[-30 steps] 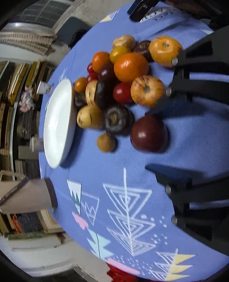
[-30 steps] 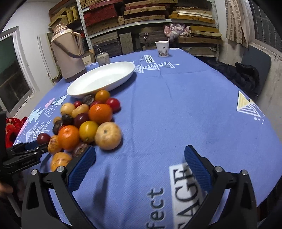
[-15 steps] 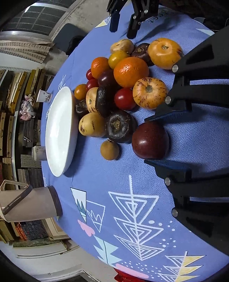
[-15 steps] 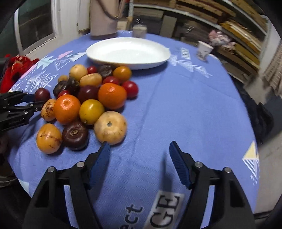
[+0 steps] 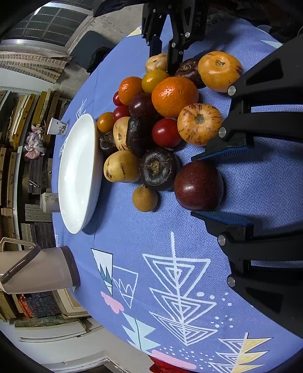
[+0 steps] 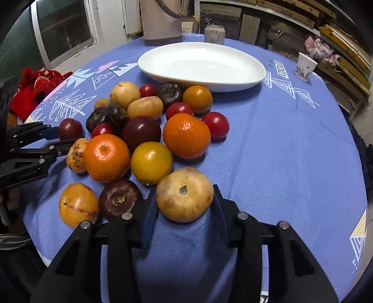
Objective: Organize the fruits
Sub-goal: 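Grasp the dark red plum with the left tool while the right tool grasps the tan round fruit, then carry both fruits onto the white plate and open both tools to release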
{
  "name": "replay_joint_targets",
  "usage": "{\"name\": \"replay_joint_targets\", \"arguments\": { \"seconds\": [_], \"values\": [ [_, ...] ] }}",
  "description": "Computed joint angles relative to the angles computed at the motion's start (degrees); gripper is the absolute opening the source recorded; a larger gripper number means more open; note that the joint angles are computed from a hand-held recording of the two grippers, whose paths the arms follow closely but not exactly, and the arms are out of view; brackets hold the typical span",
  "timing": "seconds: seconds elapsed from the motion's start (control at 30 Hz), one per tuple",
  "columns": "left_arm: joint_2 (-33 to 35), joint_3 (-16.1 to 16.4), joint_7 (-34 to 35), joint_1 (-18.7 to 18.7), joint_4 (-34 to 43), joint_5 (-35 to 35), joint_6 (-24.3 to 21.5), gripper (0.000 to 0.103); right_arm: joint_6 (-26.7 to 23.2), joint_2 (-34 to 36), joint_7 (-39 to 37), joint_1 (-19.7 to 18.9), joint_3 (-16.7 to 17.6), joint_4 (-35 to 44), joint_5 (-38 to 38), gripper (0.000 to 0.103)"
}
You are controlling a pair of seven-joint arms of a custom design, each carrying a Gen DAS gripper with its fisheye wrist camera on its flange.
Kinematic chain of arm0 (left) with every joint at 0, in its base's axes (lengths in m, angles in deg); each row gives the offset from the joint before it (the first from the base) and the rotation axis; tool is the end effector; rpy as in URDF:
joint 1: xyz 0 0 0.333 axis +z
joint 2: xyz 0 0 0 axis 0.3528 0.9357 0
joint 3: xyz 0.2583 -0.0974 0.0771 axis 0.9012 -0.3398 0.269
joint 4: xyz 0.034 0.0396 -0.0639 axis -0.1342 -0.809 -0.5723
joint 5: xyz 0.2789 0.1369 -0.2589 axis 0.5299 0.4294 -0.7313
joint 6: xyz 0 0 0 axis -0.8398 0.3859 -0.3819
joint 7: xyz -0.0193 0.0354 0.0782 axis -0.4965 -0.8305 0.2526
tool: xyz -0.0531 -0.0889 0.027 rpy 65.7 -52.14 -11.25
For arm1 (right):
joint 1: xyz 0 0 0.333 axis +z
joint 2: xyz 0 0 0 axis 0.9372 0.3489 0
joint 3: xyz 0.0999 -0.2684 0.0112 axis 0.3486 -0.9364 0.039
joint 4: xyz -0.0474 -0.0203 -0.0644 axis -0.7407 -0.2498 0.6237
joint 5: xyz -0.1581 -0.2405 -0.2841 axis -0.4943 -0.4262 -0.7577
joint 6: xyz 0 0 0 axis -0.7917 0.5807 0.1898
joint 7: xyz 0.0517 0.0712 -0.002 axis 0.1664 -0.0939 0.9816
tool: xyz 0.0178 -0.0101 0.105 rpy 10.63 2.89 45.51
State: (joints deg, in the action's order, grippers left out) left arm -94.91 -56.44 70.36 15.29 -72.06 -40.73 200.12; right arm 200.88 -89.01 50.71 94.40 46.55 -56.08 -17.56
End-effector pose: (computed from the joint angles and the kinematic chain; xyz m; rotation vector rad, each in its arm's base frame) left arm 0.3817 -0.2170 0.3404 -1.9604 1.6851 -0.6361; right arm 0.4731 0.2657 0.3504 -2.3796 0.9436 -0.2267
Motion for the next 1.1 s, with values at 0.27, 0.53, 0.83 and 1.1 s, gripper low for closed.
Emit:
{"name": "replay_joint_targets", "arguments": {
  "seconds": [0.27,0.53,0.83,1.1],
  "values": [
    [-2.5,1.3,3.0,-0.3,-2.0,-4.9,2.1,0.040,-2.8,-4.7,-9.5,0.0,-2.2,-1.3,14.3,0.043],
    [-5.8,0.0,6.8,2.6,1.4,-3.8,-0.4,0.040,-6.5,-4.3,-10.8,-0.6,-3.2,3.5,18.0,0.044],
    [10.8,3.8,12.2,3.5,18.8,-1.0,-3.3,0.040,-3.5,8.2,-2.8,-1.5,-0.7,19.7,10.1,0.044],
    [28.0,10.5,18.7,-0.4,34.1,-8.3,-7.6,0.040,-9.9,27.8,20.8,1.4,-2.7,41.9,-16.7,0.044]
  ]
}}
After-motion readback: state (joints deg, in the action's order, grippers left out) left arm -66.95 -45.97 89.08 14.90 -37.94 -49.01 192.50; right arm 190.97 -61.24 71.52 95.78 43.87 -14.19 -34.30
